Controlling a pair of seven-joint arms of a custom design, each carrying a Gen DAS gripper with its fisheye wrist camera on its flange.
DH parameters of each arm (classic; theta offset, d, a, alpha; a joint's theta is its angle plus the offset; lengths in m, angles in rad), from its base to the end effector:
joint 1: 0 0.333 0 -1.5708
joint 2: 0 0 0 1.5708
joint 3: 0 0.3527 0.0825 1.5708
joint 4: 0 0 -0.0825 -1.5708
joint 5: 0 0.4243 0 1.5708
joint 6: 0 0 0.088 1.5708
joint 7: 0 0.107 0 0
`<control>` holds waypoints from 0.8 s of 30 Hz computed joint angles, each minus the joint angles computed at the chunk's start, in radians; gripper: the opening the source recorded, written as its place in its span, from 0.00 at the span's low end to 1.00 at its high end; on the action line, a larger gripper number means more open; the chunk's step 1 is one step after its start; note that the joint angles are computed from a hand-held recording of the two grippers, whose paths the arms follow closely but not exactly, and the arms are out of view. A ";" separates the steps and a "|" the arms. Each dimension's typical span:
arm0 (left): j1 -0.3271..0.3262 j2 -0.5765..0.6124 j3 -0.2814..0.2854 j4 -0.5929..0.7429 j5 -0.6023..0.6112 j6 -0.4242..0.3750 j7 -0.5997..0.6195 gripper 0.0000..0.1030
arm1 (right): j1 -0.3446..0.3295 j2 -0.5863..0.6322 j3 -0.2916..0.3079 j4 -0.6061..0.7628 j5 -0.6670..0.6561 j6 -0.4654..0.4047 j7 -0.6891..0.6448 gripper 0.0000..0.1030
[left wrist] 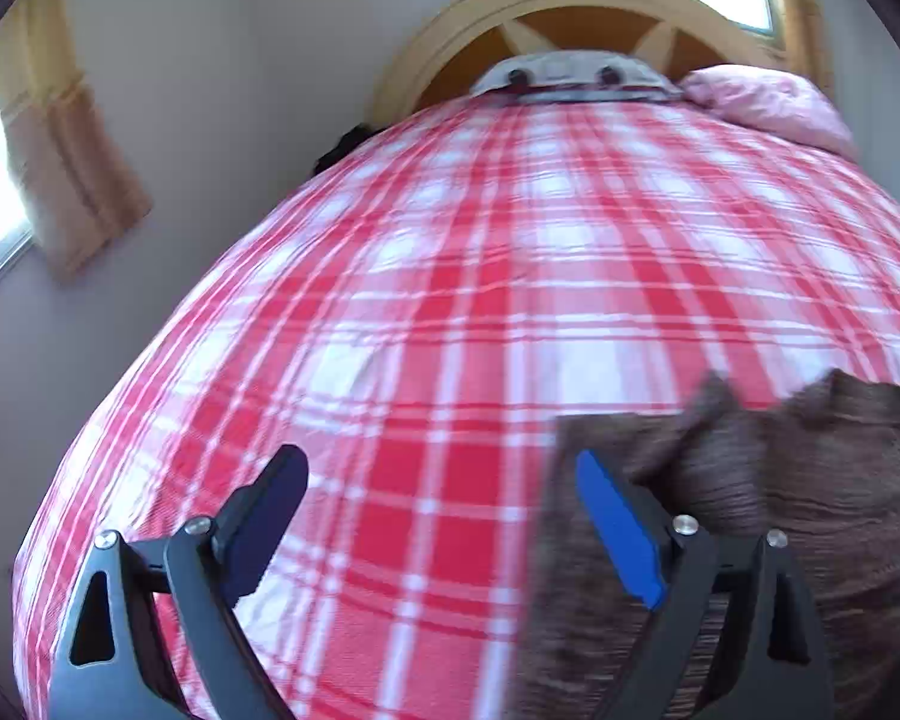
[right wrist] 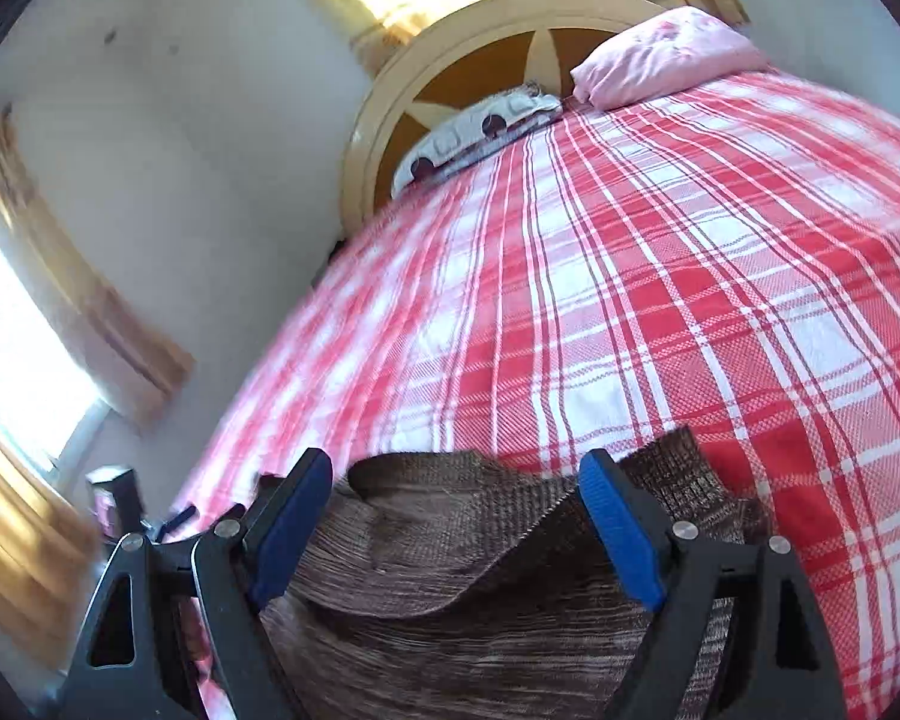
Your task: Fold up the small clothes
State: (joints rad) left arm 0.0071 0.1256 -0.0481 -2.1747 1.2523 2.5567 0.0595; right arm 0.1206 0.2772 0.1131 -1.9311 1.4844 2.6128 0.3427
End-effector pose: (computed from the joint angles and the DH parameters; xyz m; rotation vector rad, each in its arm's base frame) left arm 0.6020 -0.0379 0.3630 -1.9940 1.2312 -0.2587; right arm 0.6645 0.1310 0.3840 -1.6685 1.3268 -0.0111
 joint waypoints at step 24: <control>-0.046 0.045 0.030 0.055 -0.011 -0.018 0.034 0.99 | -0.024 0.158 0.088 0.154 -0.293 0.005 0.233 0.82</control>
